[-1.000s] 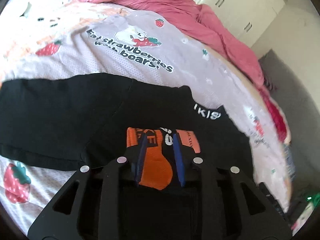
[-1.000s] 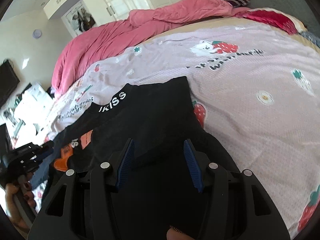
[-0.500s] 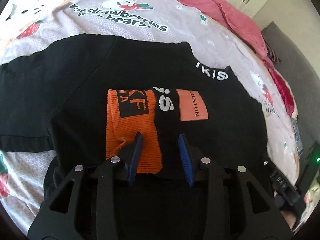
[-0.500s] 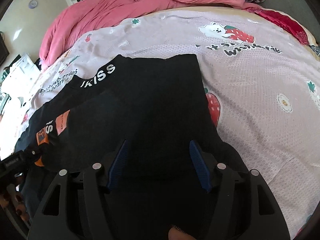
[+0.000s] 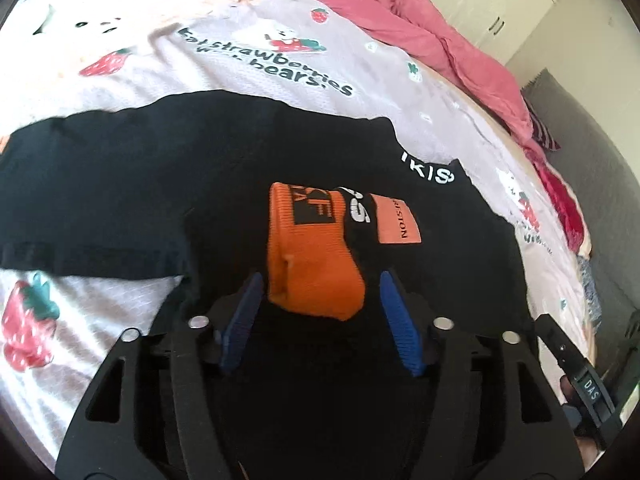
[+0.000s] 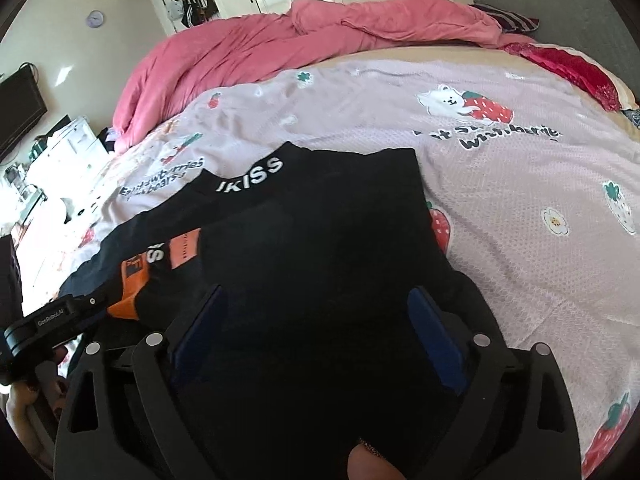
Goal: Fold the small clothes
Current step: 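Move the left gripper toward the orange cuff of the other sleeve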
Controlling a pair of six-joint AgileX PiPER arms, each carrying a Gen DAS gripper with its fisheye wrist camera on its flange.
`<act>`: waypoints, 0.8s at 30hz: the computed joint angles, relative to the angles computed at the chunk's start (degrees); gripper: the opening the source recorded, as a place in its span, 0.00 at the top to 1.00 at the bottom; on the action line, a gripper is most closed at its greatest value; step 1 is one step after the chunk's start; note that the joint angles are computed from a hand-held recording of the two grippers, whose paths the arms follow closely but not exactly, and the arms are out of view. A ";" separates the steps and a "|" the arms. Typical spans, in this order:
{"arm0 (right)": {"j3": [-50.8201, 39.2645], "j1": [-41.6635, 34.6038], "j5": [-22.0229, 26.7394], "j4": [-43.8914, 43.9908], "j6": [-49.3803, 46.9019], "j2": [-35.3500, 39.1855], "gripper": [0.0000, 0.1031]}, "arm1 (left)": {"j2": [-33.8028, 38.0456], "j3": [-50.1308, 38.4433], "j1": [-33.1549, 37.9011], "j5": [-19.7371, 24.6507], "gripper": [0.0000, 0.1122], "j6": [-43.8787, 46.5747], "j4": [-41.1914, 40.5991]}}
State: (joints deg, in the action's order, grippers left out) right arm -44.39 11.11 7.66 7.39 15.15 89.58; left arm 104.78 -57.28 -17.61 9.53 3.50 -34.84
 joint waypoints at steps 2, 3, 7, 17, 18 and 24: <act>-0.05 0.65 0.69 3.16 -2.06 -0.70 0.08 | -1.45 1.25 0.66 0.19 0.36 6.00 -5.46; -0.13 0.85 0.83 3.51 -1.83 -0.85 0.07 | -1.99 1.62 0.74 0.09 0.33 6.58 -5.82; -0.33 1.86 1.21 4.05 -0.50 -2.11 0.05 | -5.59 3.95 1.86 -0.13 0.23 4.56 -3.56; -1.13 4.63 0.26 6.90 -1.88 -3.80 0.04 | -13.40 9.12 5.38 -0.87 0.17 -21.51 22.98; -1.56 5.38 0.37 3.40 1.60 -3.82 0.04 | -13.80 9.60 5.77 -1.07 0.17 -19.92 21.33; -4.06 9.20 1.24 -6.56 11.22 -3.07 0.04 | -16.78 12.39 9.35 -1.09 0.17 -22.04 23.43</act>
